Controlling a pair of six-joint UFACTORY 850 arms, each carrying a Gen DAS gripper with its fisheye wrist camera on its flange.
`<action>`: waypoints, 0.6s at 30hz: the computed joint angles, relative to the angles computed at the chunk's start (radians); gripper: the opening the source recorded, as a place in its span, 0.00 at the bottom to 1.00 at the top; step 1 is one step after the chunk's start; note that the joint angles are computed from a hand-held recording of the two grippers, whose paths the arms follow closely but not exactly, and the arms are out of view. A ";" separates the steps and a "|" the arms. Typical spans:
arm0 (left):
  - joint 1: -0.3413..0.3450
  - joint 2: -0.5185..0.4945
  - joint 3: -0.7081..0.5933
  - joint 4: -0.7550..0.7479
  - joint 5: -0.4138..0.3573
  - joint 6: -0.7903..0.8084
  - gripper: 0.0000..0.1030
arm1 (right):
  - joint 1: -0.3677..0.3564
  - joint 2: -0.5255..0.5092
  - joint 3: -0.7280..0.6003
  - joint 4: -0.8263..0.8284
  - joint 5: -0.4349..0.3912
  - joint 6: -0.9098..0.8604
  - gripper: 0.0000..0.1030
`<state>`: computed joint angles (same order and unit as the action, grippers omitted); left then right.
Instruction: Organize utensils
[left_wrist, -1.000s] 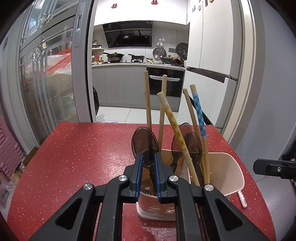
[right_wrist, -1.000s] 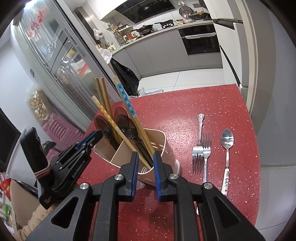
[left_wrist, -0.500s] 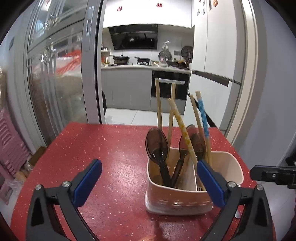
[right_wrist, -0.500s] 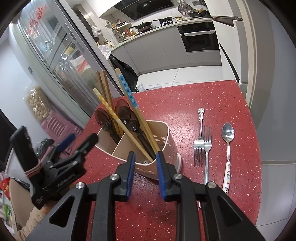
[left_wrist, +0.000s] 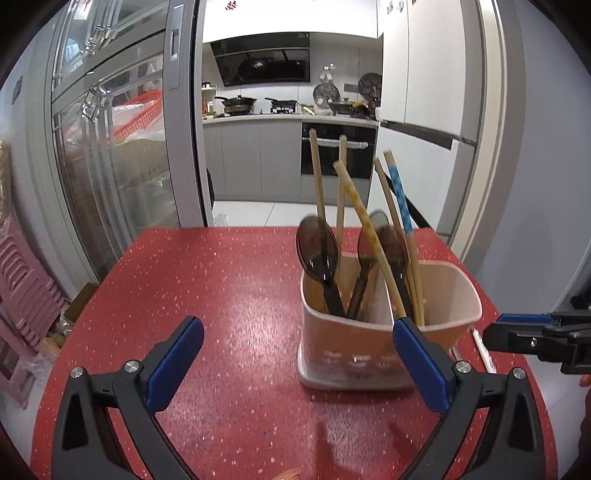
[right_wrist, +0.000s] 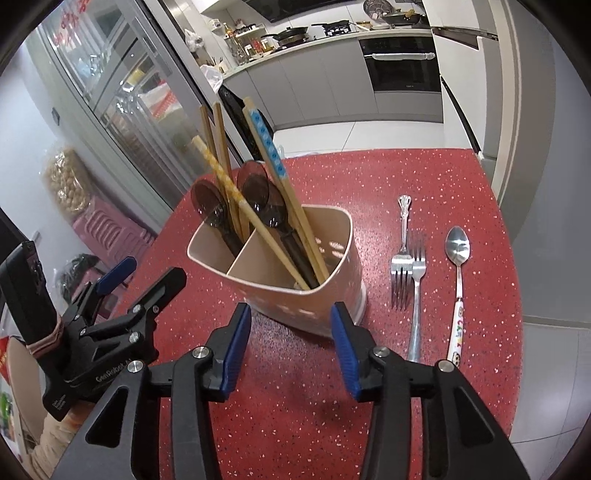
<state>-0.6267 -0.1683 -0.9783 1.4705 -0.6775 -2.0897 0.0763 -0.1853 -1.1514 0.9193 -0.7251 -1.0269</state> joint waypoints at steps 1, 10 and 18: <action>-0.006 0.002 0.003 -0.014 -0.005 0.010 1.00 | 0.001 0.003 0.005 -0.006 0.001 0.003 0.52; -0.027 0.027 0.044 -0.080 -0.002 0.002 1.00 | 0.017 0.045 0.076 -0.041 0.043 0.011 0.78; -0.049 0.055 0.093 -0.102 -0.002 -0.031 1.00 | 0.039 0.103 0.156 -0.057 0.141 0.035 0.80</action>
